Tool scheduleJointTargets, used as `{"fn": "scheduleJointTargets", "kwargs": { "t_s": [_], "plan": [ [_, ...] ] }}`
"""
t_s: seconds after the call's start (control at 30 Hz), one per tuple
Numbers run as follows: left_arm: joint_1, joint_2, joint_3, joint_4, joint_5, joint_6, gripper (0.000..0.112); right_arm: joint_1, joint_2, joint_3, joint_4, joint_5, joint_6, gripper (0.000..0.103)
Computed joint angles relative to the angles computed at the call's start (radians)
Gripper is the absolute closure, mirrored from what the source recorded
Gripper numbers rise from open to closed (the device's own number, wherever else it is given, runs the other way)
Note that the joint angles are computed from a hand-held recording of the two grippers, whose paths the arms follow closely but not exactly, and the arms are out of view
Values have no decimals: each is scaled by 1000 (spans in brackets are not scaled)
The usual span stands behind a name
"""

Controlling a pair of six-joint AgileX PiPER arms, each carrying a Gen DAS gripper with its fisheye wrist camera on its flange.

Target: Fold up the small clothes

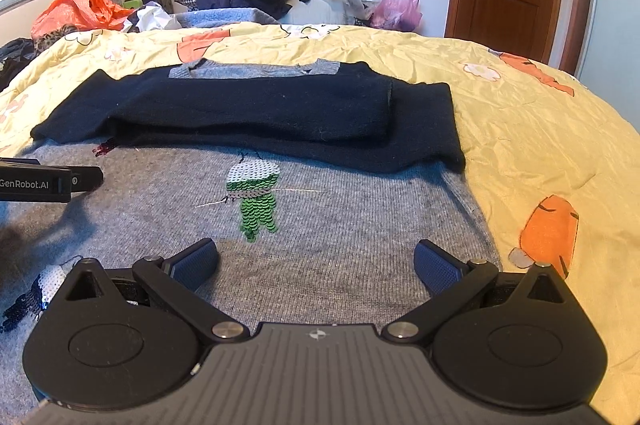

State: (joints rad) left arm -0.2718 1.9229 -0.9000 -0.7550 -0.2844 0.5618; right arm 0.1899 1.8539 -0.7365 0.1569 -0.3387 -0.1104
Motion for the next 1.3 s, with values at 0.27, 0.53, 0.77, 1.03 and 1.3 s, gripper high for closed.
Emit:
{"fn": "scheduleJointTargets", "kwargs": {
  "t_s": [0.27, 0.53, 0.77, 1.03, 1.3],
  "plan": [
    [-1, -2, 0, 3, 1, -5, 9, 0, 0, 0, -1, 0, 1, 0],
    [-1, -3, 2, -1, 0, -2, 9, -1, 0, 0, -2, 0, 2, 0],
    [-1, -4, 2, 0, 1, -3, 9, -2, 0, 0, -6, 0, 6, 0],
    [-1, -5, 3, -1, 2, -2, 9, -2, 0, 0, -7, 0, 6, 0],
    [-5, -9, 9, -29, -8, 16, 9, -3, 0, 0, -10, 1, 8, 0]
  ]
}}
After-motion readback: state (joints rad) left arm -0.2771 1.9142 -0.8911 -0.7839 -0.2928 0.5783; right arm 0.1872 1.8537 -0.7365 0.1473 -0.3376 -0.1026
